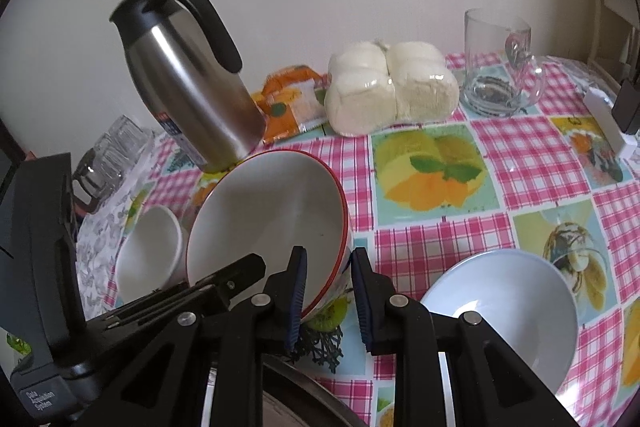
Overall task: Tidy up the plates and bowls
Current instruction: 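Lift the red-rimmed bowl with both tools and carry it over the plate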
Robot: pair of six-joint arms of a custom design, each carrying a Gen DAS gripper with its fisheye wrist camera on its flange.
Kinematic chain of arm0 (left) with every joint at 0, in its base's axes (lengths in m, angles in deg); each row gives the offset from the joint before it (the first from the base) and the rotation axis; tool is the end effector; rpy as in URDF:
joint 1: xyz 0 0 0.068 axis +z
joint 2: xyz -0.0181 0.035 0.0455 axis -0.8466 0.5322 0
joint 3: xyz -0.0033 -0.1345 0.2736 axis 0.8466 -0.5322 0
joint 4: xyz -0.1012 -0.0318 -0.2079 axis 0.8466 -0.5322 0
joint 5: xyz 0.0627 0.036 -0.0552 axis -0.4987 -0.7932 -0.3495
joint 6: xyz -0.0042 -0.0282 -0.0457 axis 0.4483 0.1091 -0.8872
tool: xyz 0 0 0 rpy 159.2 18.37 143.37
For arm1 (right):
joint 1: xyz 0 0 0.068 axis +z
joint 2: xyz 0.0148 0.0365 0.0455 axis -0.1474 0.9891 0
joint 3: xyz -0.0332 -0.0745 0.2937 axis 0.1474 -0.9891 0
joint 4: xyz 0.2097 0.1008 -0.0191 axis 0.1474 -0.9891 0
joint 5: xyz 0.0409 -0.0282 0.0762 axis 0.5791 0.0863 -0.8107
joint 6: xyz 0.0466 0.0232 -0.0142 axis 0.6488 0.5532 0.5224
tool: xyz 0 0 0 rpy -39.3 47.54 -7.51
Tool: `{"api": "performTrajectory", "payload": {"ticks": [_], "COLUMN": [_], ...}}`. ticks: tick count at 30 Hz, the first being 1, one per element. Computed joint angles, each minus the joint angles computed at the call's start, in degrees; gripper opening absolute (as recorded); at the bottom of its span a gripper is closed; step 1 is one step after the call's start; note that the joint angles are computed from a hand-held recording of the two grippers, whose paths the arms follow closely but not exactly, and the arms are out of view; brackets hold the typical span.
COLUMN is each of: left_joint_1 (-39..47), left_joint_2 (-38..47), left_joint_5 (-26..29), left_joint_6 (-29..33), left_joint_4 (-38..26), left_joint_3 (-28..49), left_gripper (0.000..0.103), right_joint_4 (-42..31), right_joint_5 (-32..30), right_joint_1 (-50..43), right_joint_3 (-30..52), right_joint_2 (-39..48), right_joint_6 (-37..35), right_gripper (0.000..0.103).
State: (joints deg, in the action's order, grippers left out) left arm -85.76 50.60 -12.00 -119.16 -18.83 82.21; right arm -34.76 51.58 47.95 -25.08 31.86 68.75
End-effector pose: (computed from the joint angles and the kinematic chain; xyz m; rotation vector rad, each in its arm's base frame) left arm 0.2262 -0.1246 0.0657 -0.0361 2.6458 -0.5267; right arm 0.1799 0.2440 0.1013 0.1708 2.4432 0.3312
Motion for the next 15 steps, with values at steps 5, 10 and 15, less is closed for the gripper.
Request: {"api": "performTrajectory", "payload": {"ticks": [5,10,15], "left_joint_1": [-0.16,-0.98,-1.93], "left_joint_2": [-2.31,-7.58,-15.18], "left_joint_5": [-0.41,-1.43,-2.39], "left_joint_6": [-0.09,-0.22,-0.72], "left_joint_4": [-2.02,-5.26,-9.89], "left_joint_3": [-0.16,-1.04,-2.19], "left_gripper": [0.024,0.024,0.024], "right_joint_4": [-0.53,-3.91,-8.42], "right_joint_5": [0.31,2.16,4.68], "right_joint_1": [0.67,2.4,4.9], "right_joint_3": [-0.32,-0.09,-0.11], "right_joint_2": [-1.12,-3.9,-8.55], "right_joint_6": [0.34,1.28,2.92], "right_gripper": [0.026,0.026,0.026]}}
